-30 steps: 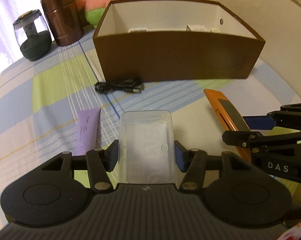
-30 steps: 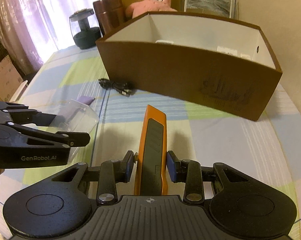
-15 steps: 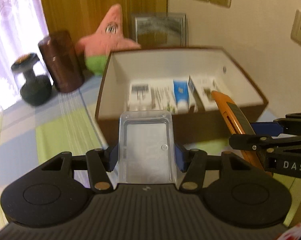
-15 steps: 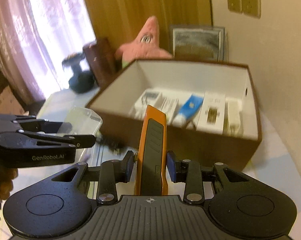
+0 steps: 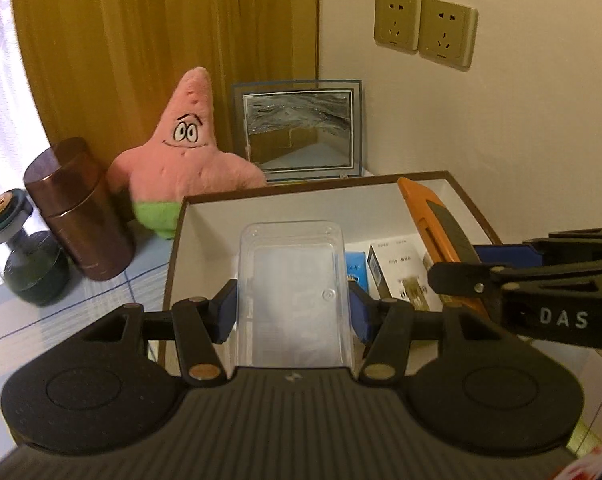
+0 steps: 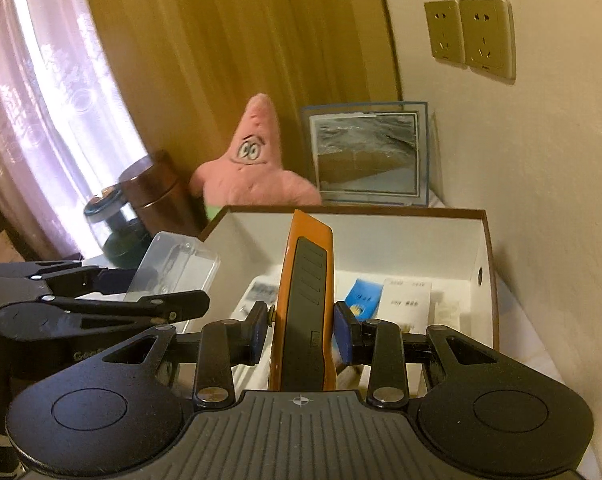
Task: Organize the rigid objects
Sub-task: 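Carry the clear case and orange knife over the brown box with both tools, then lower the case and knife into the brown box and open both grippers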
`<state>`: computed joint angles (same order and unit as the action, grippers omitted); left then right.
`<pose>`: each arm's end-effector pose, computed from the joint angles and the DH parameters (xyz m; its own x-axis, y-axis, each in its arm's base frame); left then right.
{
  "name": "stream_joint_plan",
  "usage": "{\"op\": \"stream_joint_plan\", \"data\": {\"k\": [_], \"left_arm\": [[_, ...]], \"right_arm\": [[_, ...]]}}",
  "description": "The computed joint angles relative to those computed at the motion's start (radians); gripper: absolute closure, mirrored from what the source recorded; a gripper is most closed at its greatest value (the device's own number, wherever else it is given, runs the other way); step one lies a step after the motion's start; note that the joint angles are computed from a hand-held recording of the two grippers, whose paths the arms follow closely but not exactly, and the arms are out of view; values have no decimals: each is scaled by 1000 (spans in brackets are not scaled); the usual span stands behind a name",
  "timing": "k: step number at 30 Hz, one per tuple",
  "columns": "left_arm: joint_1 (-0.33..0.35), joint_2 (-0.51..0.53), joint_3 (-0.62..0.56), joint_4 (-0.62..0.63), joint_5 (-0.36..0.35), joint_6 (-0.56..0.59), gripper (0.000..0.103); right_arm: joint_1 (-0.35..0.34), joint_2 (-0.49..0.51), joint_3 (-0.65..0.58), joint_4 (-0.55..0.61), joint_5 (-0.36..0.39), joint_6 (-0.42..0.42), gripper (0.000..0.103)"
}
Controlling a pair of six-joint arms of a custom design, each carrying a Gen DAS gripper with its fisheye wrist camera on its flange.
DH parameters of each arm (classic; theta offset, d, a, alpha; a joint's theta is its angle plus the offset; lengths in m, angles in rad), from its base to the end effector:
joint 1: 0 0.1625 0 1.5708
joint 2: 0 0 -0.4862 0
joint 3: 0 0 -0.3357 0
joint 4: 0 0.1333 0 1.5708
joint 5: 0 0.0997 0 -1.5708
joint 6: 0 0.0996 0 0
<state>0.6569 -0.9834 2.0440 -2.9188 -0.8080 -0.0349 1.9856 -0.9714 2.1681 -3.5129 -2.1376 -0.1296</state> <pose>-0.3116 -0.4956 0.2335 -0.6227 0.4322 -0.6523 0.7381 0.6011 -0.3064 0.2855 -0.4503 0.2573 -0.8729 -0.0935 0.4789 -0.4124 0.6660 -0.6216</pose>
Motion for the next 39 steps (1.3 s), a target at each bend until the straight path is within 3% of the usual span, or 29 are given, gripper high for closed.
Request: {"op": "stream_joint_plan", "data": {"k": [18,27,29,39], "left_arm": [[123,187,-190,96,-30,49,51],[155,228,-243,130,-42,67,50],[160,231,-248,132,-49,72,44],[167,212,-241,123,-45,54,41]], "right_arm": [[-170,69,-159,213,34,-45,71],[-203,88,-202,261,38,-41,71],[-206,90,-207,266,39,-41,71],[-208,106,-222,246,43,-45,70]]}}
